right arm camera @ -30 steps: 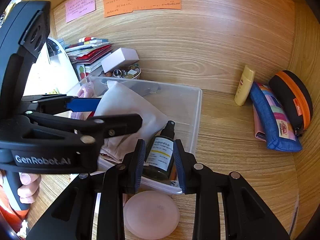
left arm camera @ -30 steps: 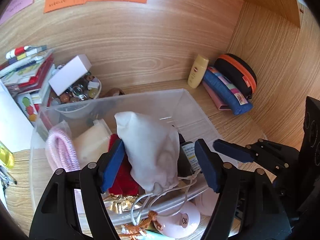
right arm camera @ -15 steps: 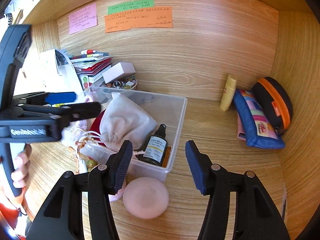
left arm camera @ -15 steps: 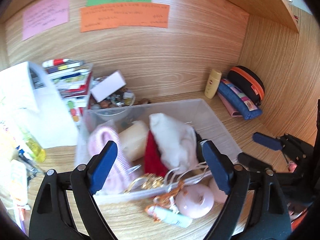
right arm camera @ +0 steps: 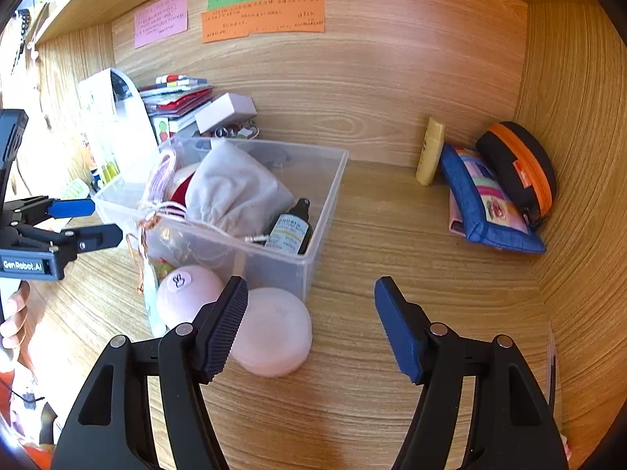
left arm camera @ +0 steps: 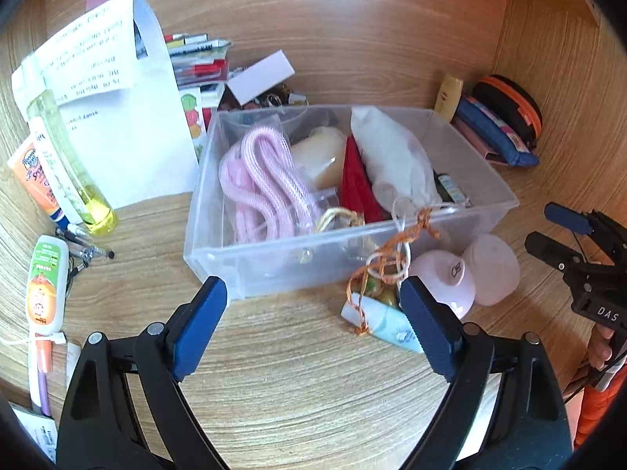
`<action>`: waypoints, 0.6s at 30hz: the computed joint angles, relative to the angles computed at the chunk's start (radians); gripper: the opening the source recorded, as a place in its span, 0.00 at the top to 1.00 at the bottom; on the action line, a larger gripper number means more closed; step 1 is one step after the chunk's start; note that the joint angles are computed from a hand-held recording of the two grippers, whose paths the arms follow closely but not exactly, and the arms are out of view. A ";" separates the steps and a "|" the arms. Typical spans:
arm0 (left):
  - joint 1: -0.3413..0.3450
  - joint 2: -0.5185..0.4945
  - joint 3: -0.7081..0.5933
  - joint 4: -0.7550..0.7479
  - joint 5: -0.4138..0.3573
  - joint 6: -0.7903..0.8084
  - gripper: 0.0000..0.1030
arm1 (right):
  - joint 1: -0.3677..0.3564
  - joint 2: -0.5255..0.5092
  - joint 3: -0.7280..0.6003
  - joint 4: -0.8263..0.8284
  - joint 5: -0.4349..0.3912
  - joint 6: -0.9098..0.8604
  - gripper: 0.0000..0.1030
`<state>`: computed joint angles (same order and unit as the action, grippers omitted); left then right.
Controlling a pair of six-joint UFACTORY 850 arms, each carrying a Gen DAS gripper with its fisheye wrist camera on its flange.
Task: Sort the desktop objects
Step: 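Move the left gripper to the light-blue tube while the right approaches the white round container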
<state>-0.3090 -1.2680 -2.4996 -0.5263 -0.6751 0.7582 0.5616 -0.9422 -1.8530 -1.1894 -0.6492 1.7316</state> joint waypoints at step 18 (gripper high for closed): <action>-0.041 0.012 0.095 0.115 -0.061 0.044 0.11 | -0.015 -0.016 0.026 0.129 0.096 -0.076 0.25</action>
<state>-0.3499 -1.2563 -2.4050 -0.4115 -0.7360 0.8021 0.5466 -0.9587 -1.8269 -1.0605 -0.5533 1.6552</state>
